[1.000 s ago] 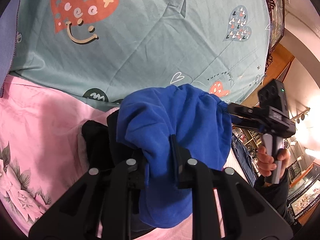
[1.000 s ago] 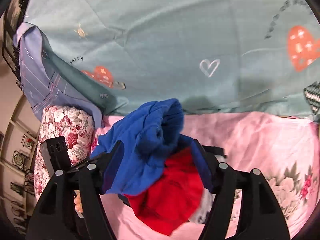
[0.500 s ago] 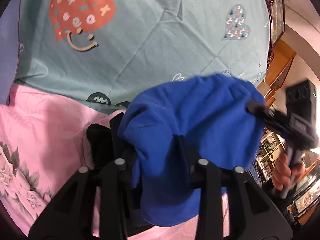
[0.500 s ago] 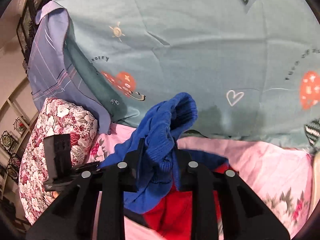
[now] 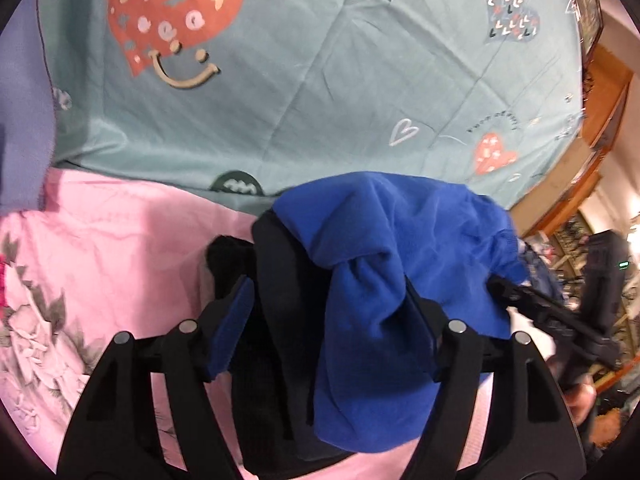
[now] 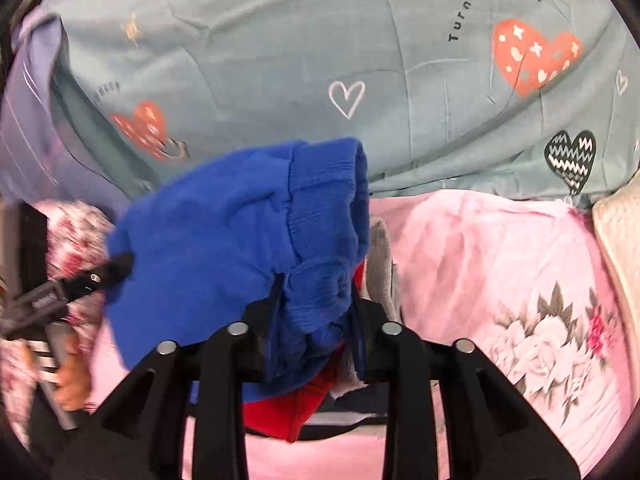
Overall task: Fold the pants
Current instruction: 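Carry the folded pants onto the stack of dark clothes with both tools, then open both tools and release the pants on top of the stack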
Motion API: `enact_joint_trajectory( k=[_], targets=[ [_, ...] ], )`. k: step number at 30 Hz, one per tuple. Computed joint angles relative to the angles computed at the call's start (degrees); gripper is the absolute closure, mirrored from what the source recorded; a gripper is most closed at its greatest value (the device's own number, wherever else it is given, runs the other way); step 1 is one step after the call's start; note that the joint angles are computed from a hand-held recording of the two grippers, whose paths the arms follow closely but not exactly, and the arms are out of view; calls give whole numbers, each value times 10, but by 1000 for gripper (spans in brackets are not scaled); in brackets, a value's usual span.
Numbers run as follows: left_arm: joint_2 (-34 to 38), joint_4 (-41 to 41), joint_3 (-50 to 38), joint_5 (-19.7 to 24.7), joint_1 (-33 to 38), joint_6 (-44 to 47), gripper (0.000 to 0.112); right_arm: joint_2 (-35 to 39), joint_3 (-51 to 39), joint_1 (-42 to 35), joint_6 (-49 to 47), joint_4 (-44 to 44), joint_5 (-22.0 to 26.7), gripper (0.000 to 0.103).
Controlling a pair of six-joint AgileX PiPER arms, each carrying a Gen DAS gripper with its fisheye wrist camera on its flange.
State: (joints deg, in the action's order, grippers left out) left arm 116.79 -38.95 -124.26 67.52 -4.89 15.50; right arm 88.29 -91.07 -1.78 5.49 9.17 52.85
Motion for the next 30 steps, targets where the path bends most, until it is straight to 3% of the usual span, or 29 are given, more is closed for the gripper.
enact_joint_trajectory(
  k=[2, 5, 8, 9, 10, 11, 13, 14, 15, 16, 17, 18, 20, 22, 24, 25, 26, 28, 29, 30],
  targets=[
    [-15, 16, 2, -1, -1, -7, 46, 5, -43, 7, 14, -23, 40, 52],
    [-77, 2, 58, -31, 10, 40, 46, -31, -55, 20, 10, -51, 50, 51],
    [-150, -53, 129, -66, 27, 95, 45, -78, -47, 61, 18, -109, -3, 51],
    [-161, -77, 136, -61, 32, 107, 45, -77, -54, 69, 5, -106, -7, 53],
    [-169, -96, 143, -55, 33, 116, 45, -70, -60, 71, -10, -92, -4, 66],
    [-173, -112, 144, -43, 27, 119, 45, -54, -75, 73, -19, -81, 7, 87],
    [-177, -82, 142, -49, -7, 107, 45, -11, -98, 84, -6, -97, 17, 91],
    [-178, -54, 148, -66, -25, 98, 50, 5, -98, 89, 11, -117, 12, 91],
    [-171, -14, 143, -78, -49, 79, 65, 21, -102, 91, 26, -132, 12, 91],
    [-145, 23, 118, -68, -68, 52, 77, 35, -105, 87, 31, -130, 15, 91],
    [-118, 42, 92, -50, -77, 30, 101, 49, -104, 79, 32, -121, 14, 91],
    [-88, 75, 65, -37, -89, -1, 110, 50, -94, 82, 41, -128, 7, 90],
    [-64, 112, 65, -64, -108, -18, 111, 54, -82, 90, 60, -164, -12, 90],
    [-66, 131, 78, -88, -118, -35, 111, 62, -96, 82, 47, -146, -5, 89],
    [-83, 108, 83, -77, -108, -34, 111, 60, -104, 72, 23, -109, -5, 82],
    [-106, 96, 98, -75, -101, -25, 111, 52, -103, 66, 11, -88, -3, 73],
    [-129, 97, 116, -85, -100, -20, 109, 35, -98, 60, -2, -64, 1, 63],
    [-208, 86, 184, -119, -91, -4, 80, -9, -83, 62, -5, -56, -1, 45],
    [-245, 94, 214, -138, -91, -12, 37, -32, -75, 70, 2, -67, -4, 33],
    [-300, 125, 264, -177, -98, -39, 13, -71, -61, 84, 18, -93, -2, 24]
  ],
)
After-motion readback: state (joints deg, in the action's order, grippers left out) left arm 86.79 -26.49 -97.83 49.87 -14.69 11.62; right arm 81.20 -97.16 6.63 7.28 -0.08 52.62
